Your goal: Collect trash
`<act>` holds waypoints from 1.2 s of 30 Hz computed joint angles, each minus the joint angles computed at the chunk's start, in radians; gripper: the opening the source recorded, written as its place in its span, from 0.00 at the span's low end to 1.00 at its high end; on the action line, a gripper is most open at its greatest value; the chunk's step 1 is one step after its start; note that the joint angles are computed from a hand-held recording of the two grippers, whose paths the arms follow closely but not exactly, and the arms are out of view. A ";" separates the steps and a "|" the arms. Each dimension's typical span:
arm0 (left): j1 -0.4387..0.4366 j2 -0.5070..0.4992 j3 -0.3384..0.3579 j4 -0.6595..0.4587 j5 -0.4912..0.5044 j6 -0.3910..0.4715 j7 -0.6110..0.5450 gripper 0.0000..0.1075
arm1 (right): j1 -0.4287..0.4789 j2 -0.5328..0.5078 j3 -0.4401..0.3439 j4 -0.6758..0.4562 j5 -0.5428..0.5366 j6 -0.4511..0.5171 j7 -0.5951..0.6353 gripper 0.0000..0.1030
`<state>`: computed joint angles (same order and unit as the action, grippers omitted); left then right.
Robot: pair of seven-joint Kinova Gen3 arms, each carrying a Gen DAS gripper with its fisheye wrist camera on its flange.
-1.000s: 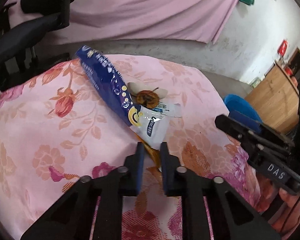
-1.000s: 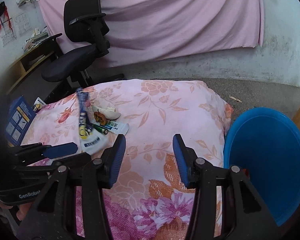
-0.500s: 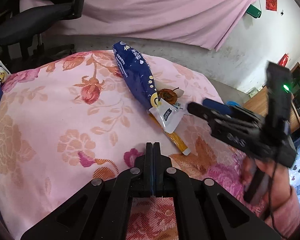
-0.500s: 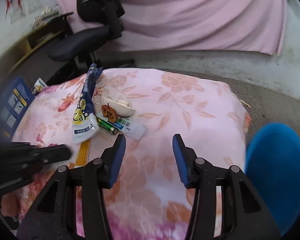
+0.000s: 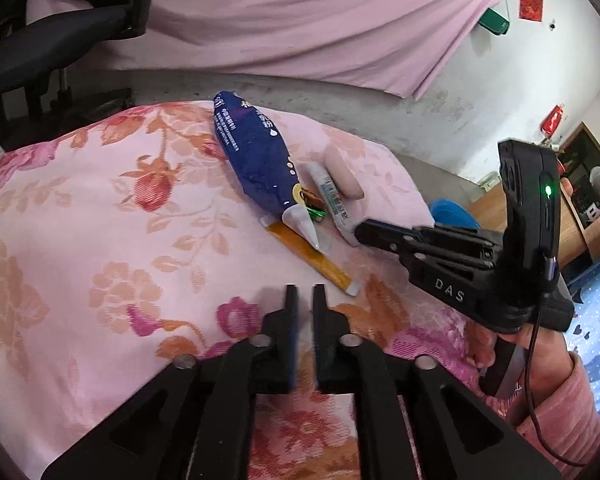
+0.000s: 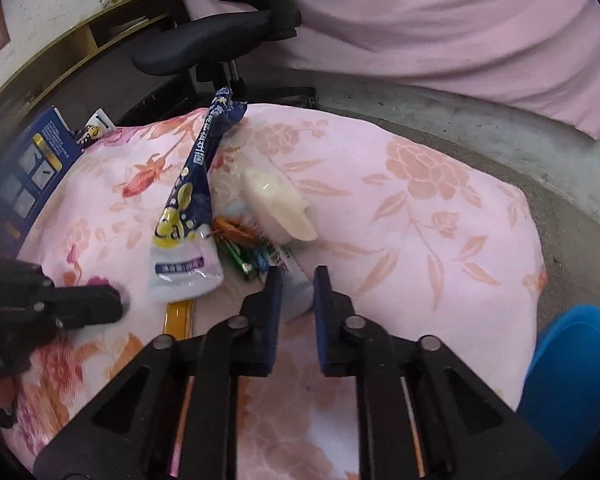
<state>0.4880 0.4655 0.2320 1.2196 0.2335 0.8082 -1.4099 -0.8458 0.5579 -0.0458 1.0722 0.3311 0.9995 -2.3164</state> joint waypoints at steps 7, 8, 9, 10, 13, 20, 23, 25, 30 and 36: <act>0.066 0.066 -0.023 -0.123 -0.052 0.054 0.031 0.29 | -0.022 -0.066 0.000 0.098 0.029 -0.014 -0.071 0.27; 0.085 0.079 -0.036 -0.147 -0.075 0.071 0.049 0.29 | -0.027 -0.076 0.000 0.115 0.039 -0.020 -0.085 0.27; 0.104 0.094 -0.047 -0.176 -0.099 0.092 0.064 0.29 | -0.029 -0.087 0.000 0.134 0.048 -0.030 -0.102 0.27; 0.117 0.105 -0.053 -0.194 -0.116 0.102 0.074 0.29 | -0.029 -0.091 -0.001 0.142 0.055 -0.035 -0.115 0.27; 0.149 0.143 -0.072 -0.255 -0.160 0.140 0.107 0.29 | -0.023 -0.116 0.001 0.186 0.075 -0.067 -0.177 0.27; 0.256 0.186 -0.134 -0.333 -0.319 0.223 0.143 0.07 | 0.010 -0.163 -0.007 0.275 0.088 -0.150 -0.304 0.28; 0.234 0.159 -0.120 -0.272 -0.314 0.188 0.143 0.00 | 0.013 -0.158 -0.017 0.263 0.096 -0.132 -0.306 0.28; 0.205 0.126 -0.105 -0.207 -0.288 0.145 0.144 0.00 | 0.007 -0.147 -0.021 0.243 0.106 -0.108 -0.299 0.28; 0.190 0.078 -0.100 -0.141 -0.301 0.122 0.143 0.00 | -0.006 -0.128 -0.026 0.206 0.119 -0.073 -0.282 0.29; 0.106 0.035 -0.051 -0.072 -0.200 0.079 0.119 0.00 | 0.005 -0.083 -0.038 0.137 0.074 -0.059 -0.210 0.49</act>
